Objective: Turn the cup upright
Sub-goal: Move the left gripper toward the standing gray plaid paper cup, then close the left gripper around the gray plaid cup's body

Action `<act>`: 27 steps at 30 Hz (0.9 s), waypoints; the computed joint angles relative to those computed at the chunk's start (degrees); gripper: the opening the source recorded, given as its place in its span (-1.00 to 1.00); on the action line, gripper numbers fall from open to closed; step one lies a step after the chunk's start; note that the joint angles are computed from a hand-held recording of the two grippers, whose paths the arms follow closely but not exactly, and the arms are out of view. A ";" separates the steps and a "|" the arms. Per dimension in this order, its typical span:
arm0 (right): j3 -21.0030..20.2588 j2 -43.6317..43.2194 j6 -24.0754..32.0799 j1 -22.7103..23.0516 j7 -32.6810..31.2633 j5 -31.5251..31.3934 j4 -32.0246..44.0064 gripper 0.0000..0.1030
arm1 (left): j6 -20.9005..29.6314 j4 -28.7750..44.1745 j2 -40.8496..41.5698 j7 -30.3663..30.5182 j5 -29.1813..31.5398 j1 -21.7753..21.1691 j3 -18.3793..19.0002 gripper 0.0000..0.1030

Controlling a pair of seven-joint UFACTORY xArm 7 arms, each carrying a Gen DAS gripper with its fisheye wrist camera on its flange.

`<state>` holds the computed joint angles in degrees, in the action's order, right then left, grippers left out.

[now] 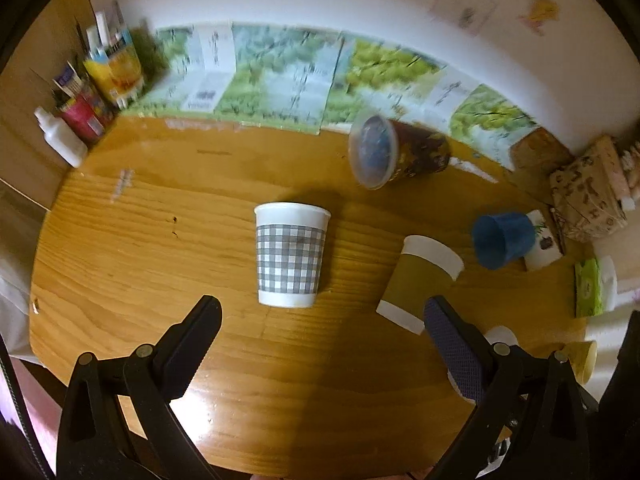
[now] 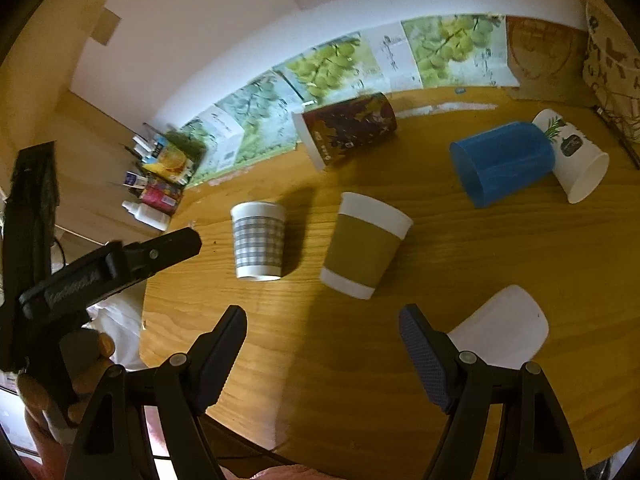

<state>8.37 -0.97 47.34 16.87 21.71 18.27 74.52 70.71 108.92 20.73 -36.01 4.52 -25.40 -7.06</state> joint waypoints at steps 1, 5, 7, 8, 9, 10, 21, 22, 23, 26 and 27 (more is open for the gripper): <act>-0.15 0.66 0.45 -0.12 -0.46 0.35 0.55 0.54 | 0.89 1.52 1.46 -0.20 -0.32 0.14 0.10 0.96; -0.46 3.79 2.22 -0.86 -2.39 1.57 3.20 0.54 | 5.36 7.88 7.50 -0.60 -1.19 0.39 0.83 0.96; -0.39 5.20 3.05 -1.10 -2.75 1.61 4.56 0.54 | 7.64 11.06 10.38 -0.38 -1.63 0.57 1.22 0.96; -0.34 5.88 3.34 -1.19 -2.91 1.52 5.17 0.54 | 8.64 12.58 11.62 -0.37 -2.01 0.66 1.35 0.96; -0.29 6.54 3.77 -1.29 -3.15 1.52 5.81 0.54 | 9.76 14.09 12.89 -0.35 -2.53 0.80 1.43 0.96; -0.24 7.34 4.31 -1.40 -3.49 1.55 6.60 0.54 | 10.60 15.14 13.83 -0.31 -3.05 0.95 1.47 0.96; 0.49 12.31 7.79 -2.02 -5.56 2.90 11.79 0.54 | 11.56 17.23 18.06 -0.49 -10.20 4.10 0.64 0.82; 0.52 12.60 8.03 -2.02 -5.57 2.92 12.11 0.54 | 11.49 16.93 18.04 -0.60 -10.61 4.27 0.60 0.79; 0.52 12.73 8.12 -1.96 -5.44 2.75 12.28 0.54 | 11.67 16.88 18.16 -0.73 -10.92 4.39 0.58 0.71; 0.51 12.94 8.36 -2.02 -5.49 2.68 12.66 0.54 | 11.85 16.80 18.44 -0.39 -11.69 4.73 0.38 0.60; 0.51 12.88 8.38 -2.03 -5.42 2.68 12.61 0.54 | 11.76 16.60 18.42 -0.33 -11.84 4.79 0.37 0.57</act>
